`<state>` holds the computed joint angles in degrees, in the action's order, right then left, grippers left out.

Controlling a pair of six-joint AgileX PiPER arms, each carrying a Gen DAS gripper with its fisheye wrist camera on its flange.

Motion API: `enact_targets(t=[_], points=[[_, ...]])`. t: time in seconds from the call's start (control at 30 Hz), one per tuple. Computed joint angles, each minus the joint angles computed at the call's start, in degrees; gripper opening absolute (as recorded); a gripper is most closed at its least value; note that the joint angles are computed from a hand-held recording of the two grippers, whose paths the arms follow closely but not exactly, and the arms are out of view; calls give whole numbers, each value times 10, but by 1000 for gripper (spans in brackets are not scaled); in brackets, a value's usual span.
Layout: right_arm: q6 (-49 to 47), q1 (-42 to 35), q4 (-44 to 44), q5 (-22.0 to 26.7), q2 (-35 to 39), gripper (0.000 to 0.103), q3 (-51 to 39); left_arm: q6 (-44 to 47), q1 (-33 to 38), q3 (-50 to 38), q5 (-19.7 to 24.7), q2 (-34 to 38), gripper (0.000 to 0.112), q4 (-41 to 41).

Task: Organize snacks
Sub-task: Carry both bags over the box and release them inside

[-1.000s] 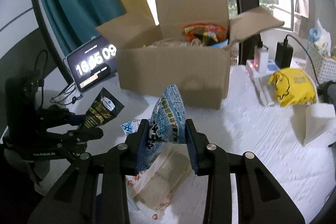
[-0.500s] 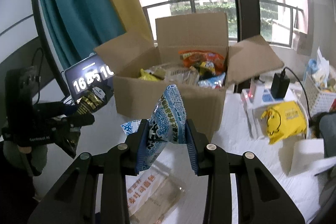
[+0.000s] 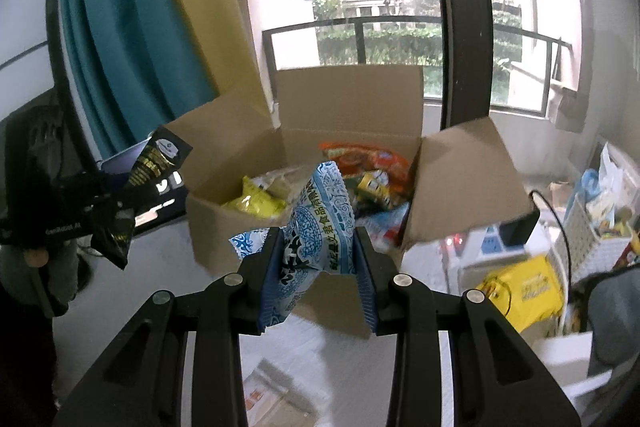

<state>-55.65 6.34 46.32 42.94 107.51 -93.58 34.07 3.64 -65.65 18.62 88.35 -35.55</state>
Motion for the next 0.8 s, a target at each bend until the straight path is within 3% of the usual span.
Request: enact_targets(t=[0.33, 0.6, 0.8], points=[[57, 8, -23, 19, 83, 37, -151, -23, 22, -132, 9, 100, 39, 24], [126, 21, -68, 53, 176, 37, -319, -169, 18, -297, 31, 216, 39, 186], [211, 23, -115, 84, 274, 37, -485, -252, 10, -450, 89, 322, 39, 284]])
